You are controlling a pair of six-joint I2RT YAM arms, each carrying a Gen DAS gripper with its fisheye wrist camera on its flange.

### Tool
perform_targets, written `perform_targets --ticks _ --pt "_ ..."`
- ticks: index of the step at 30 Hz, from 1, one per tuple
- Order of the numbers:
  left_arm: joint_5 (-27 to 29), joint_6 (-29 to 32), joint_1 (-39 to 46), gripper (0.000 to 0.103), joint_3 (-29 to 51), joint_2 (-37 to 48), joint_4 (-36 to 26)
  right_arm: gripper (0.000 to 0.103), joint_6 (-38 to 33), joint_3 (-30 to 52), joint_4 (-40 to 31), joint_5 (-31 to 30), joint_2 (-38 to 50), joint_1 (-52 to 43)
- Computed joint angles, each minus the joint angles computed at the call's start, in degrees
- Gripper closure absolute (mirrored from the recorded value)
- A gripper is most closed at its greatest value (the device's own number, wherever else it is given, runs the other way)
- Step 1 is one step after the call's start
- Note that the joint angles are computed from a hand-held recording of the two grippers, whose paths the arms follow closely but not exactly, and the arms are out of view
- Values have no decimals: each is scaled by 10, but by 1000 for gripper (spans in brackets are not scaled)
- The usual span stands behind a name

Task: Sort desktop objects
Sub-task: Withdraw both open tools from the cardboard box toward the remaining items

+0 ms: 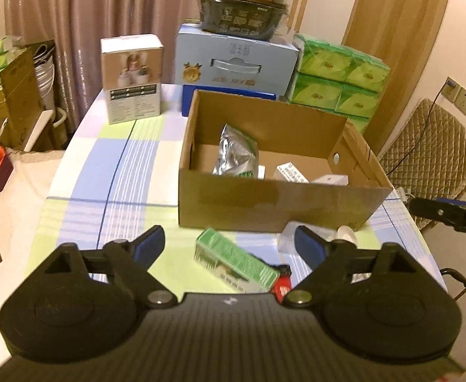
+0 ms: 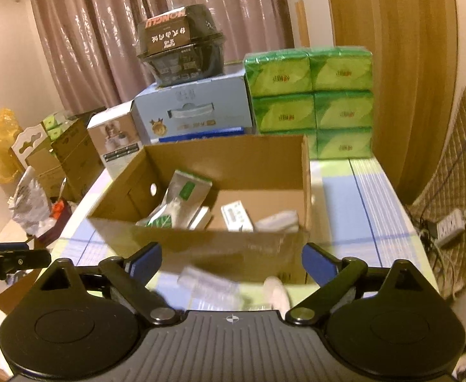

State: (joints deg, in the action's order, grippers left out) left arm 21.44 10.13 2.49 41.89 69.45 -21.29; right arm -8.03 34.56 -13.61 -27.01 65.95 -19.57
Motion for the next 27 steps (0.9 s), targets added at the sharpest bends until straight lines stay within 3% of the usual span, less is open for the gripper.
perform_targets --ticks 3,9,18,27 --pt "8 2 13 9 -24 -36 -18 2 -7 -21 -34 -10 -42 -9" --pt "2 16 13 1 -68 -112 -41 2 -3 -55 -103 -39 -121 -40" --pt "-10 -7 -12 1 -130 -175 -63 2 -18 -122 -183 -59 -238 -87" --pt "-27 -9 -7 1 -169 -144 -20 2 -7 -192 -164 -33 -282 -66"
